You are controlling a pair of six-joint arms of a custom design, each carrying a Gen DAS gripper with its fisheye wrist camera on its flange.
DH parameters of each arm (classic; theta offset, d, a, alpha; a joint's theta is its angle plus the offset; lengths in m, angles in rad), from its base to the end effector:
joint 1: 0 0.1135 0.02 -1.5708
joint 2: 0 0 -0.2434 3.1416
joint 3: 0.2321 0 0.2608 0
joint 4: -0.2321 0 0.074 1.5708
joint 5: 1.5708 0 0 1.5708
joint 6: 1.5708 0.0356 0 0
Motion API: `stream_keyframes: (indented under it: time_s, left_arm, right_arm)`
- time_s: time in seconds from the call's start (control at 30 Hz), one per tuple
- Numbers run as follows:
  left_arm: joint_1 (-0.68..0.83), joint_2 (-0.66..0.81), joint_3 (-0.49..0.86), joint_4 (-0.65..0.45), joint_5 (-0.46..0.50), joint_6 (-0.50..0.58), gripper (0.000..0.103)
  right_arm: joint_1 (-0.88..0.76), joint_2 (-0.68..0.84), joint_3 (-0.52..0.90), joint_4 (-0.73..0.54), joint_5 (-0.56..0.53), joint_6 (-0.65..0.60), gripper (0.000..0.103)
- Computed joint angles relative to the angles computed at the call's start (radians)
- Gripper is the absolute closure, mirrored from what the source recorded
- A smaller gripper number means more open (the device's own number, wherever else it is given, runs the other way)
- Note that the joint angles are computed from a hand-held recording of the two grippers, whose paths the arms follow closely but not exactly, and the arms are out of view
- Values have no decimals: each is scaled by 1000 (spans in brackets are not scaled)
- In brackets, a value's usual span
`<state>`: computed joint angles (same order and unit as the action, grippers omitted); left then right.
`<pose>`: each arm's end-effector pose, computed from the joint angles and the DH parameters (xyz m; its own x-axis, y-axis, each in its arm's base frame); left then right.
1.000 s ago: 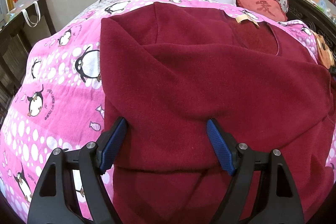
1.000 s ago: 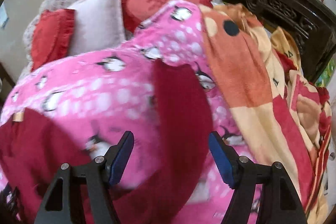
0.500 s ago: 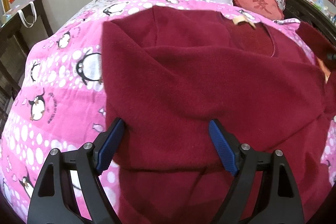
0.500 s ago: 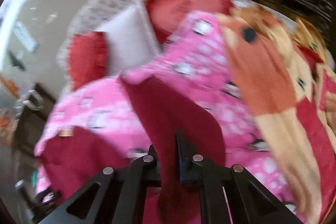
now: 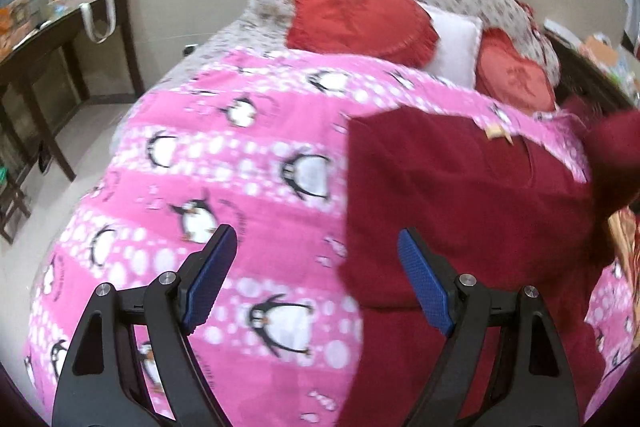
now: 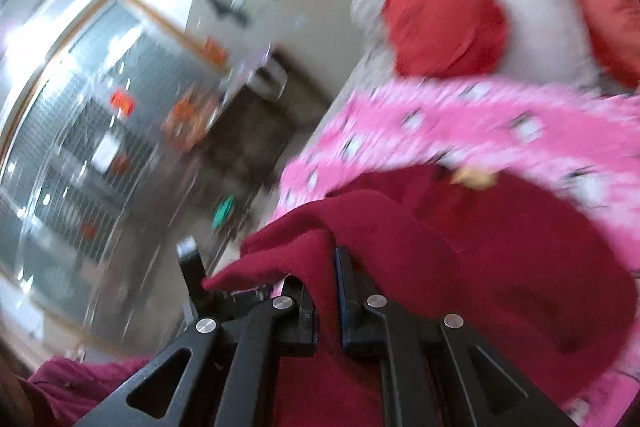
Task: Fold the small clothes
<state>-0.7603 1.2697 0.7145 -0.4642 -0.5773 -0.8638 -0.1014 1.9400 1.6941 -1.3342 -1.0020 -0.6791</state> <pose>0.1942 -0.1579 0.1747 -0.6825 -0.2302 -0.6937 -0.2288 0.9687 -0.0964 0.3689 -0.0074 0.2437 -0.8133 -0.2573 -0.5219 -0.5763 0.4799 0.6614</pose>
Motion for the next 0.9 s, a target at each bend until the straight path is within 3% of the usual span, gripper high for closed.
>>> stream_keyframes:
  time_s: [0.1,0.2,0.27,0.33,0.4,0.53,0.7,0.9]
  left_arm:
    - [23,-39,-12,-14,13,7,20]
    - [27,-58,-22,1,37,29,20]
    - [36,-61,-32,38,73,66,20]
    - [41,-36,-31,81,97,90,20]
    - [49,8,-19,118,114,112,20]
    - [63,111,31,209,123,172,20]
    - [86,245,124,307,134,292,20]
    - [89,286,163,331,151,419,20]
  right_arm:
    - [168,47,-34,204,162,173,93]
    - [269,94,-60,404,379,385,76]
    - [259,82,-102,481,376,433,75]
    - [226,36,-168,523,339,443,61]
    - [191,-51,-267,582,350,453,58]
    - [115,-215,-412,654,398,413,58]
    - [8,-318,-540,581,264,277,57]
    - [-22,-458,-732,665,315,226,57]
